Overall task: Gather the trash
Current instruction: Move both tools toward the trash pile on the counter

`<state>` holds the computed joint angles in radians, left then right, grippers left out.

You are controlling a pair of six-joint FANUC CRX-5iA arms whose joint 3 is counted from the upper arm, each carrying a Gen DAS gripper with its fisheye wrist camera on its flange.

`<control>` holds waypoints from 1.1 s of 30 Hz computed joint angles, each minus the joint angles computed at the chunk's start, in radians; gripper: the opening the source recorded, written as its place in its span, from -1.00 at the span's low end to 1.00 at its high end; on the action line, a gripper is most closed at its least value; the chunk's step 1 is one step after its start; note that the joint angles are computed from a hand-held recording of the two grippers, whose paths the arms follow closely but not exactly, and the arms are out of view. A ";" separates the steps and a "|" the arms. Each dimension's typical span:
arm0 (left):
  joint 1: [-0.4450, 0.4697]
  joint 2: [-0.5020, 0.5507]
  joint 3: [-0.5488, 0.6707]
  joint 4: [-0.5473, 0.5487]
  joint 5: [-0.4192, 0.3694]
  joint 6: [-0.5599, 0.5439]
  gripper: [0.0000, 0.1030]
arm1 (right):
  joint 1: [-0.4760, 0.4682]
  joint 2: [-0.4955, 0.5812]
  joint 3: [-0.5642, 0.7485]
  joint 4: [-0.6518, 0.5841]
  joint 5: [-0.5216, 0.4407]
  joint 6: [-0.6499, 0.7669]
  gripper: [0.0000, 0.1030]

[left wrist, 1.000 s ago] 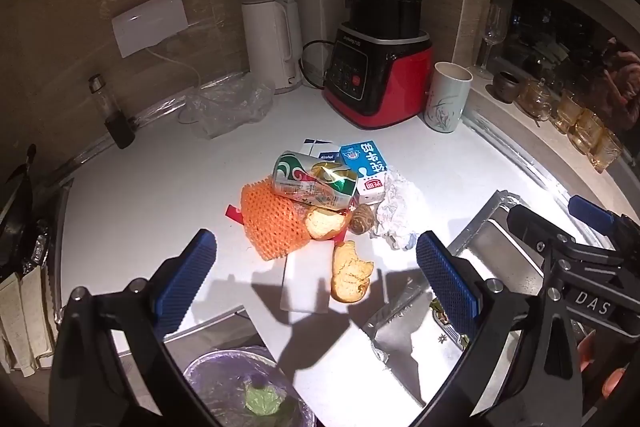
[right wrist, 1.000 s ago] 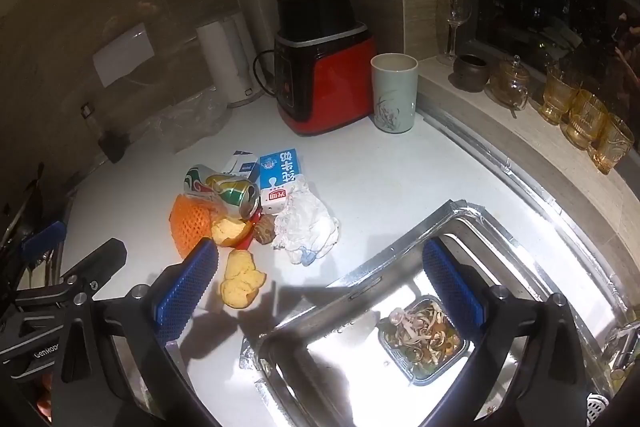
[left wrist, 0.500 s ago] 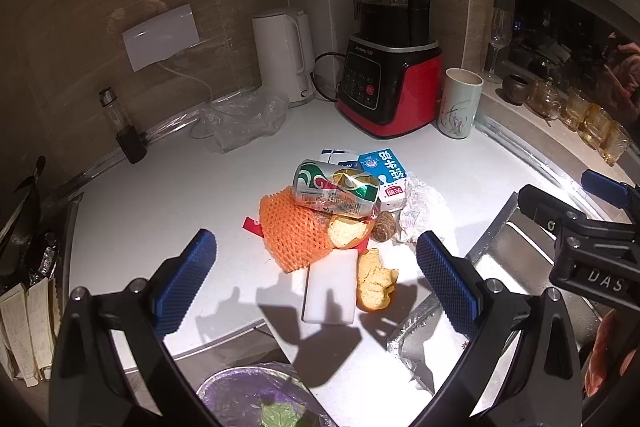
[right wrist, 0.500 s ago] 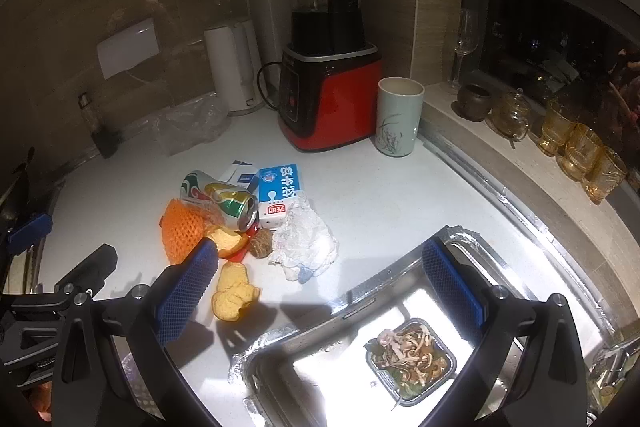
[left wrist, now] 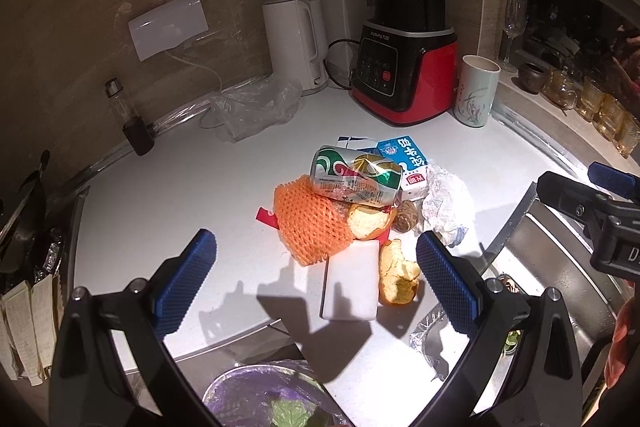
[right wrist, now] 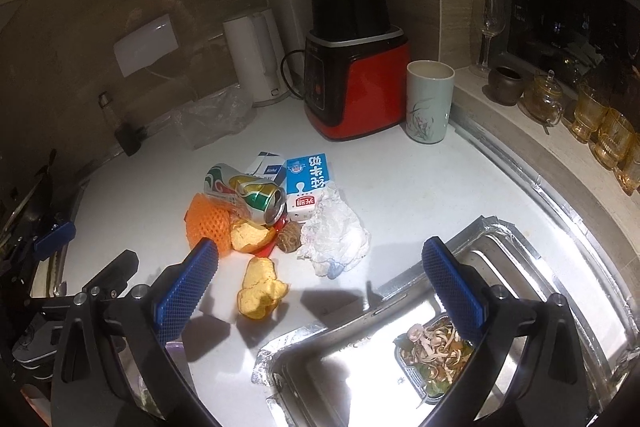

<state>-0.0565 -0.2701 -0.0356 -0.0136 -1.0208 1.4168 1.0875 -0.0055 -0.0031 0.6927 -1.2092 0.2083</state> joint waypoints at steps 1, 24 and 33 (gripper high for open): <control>0.001 0.001 -0.001 0.002 0.000 0.000 0.86 | -0.010 -0.006 -0.002 -0.010 0.006 0.016 0.96; 0.040 0.015 -0.014 0.047 0.009 -0.015 0.86 | -0.027 0.035 0.038 -0.040 0.011 0.089 0.96; 0.063 0.036 -0.024 0.045 0.026 -0.018 0.86 | -0.066 0.062 0.053 -0.074 0.059 0.113 0.96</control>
